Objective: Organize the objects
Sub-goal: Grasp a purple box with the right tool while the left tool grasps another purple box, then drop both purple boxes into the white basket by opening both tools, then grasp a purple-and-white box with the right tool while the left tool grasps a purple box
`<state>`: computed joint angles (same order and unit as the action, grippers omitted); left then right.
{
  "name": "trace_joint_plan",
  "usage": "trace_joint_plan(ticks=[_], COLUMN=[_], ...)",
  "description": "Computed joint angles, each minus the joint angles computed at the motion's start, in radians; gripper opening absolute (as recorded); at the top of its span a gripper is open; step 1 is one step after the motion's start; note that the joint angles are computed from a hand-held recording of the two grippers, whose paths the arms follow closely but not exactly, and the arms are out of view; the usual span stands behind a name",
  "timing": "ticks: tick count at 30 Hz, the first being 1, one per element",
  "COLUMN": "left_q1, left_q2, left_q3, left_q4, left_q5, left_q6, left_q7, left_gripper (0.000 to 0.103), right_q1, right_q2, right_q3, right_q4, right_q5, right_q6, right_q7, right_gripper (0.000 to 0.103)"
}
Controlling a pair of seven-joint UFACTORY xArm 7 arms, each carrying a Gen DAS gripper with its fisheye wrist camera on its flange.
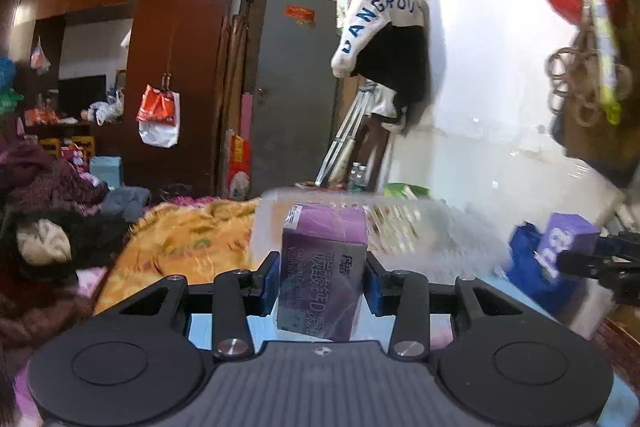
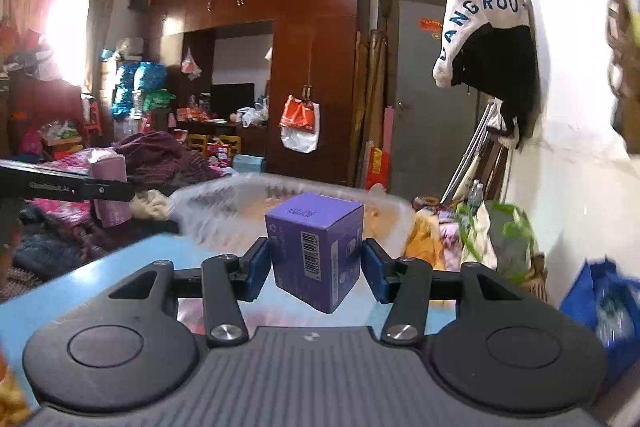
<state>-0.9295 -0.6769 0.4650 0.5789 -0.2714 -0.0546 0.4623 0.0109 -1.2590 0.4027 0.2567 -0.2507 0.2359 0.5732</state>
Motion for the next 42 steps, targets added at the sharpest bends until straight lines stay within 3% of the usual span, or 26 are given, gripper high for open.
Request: trace_joint_plan(ticks=[3,5,10,12,13,14,15,16,20,22,25,28,31,33,35,39,42], left_q1=[-0.051,-0.05,0.034,0.028,0.019,0.02,0.046,0.069,0.059,-0.037,-0.088,0.071,0.093,0.089,0.104,0.19,0.183], left_q2=[0.185,0.301,0.468,0.484,0.483,0.483,0.483,0.479,0.381,0.274,0.119,0.01,-0.107,-0.225,-0.332,-0.424,-0.456], left_q3=[0.018,0.006,-0.071,-0.069,-0.065,-0.071,-0.098,-0.122,-0.139,-0.079,-0.065,-0.18,-0.19,-0.147,-0.114,-0.21,-0.207], left_q4=[0.197,0.297,0.428,0.436,0.431,0.425,0.419,0.409,0.307,0.206,0.032,-0.103,-0.277,-0.369,-0.43,-0.505,-0.529], left_q5=[-0.037,-0.064,-0.095,-0.157,-0.195,-0.215,-0.198,-0.187,-0.285,-0.357,-0.337,-0.3,-0.272,-0.25,-0.231,-0.163,-0.116], left_q6=[0.105,0.145,0.205,0.208,0.196,0.185,0.183,0.174,0.077,-0.021,-0.158,-0.067,-0.166,-0.139,-0.07,-0.009,0.043], left_q7=[-0.021,-0.031,-0.073,-0.022,0.016,0.042,0.034,0.032,0.133,0.215,0.211,0.199,0.183,0.178,0.169,0.136,0.127], left_gripper=[0.046,0.045,0.045,0.046,0.052,0.063,0.082,0.088,0.088,0.103,0.103,0.103,0.101,0.1,0.1,0.098,0.098], right_q1=[-0.154,-0.209,-0.205,-0.2,-0.188,-0.186,-0.194,-0.194,-0.132,-0.071,0.019,0.142,0.305,0.375,0.376,0.29,0.309], right_q2=[0.229,0.365,0.552,0.56,0.556,0.545,0.522,0.493,0.371,0.268,0.05,-0.172,-0.338,-0.409,-0.396,-0.257,-0.24], right_q3=[0.034,0.044,0.021,0.02,0.012,0.012,0.023,0.026,-0.018,-0.042,-0.016,0.034,0.064,0.09,0.075,0.056,0.012], right_q4=[0.131,0.212,0.314,0.316,0.312,0.302,0.291,0.274,0.194,0.123,-0.017,-0.141,-0.217,-0.248,-0.247,-0.196,-0.22], right_q5=[-0.026,-0.032,-0.055,-0.075,-0.081,-0.09,-0.099,-0.106,-0.089,-0.06,-0.026,0.012,0.06,0.062,0.042,-0.012,-0.011], right_q6=[-0.075,-0.085,-0.047,-0.034,-0.024,-0.024,-0.027,-0.033,-0.077,-0.068,-0.009,0.131,0.321,0.401,0.408,0.389,0.362], right_q7=[-0.006,-0.012,-0.036,-0.033,-0.036,-0.031,-0.015,-0.004,-0.004,-0.009,0.013,0.085,0.192,0.256,0.274,0.283,0.286], right_gripper=[0.053,0.053,0.054,0.055,0.059,0.074,0.083,0.092,0.1,0.103,0.103,0.103,0.103,0.103,0.103,0.103,0.103])
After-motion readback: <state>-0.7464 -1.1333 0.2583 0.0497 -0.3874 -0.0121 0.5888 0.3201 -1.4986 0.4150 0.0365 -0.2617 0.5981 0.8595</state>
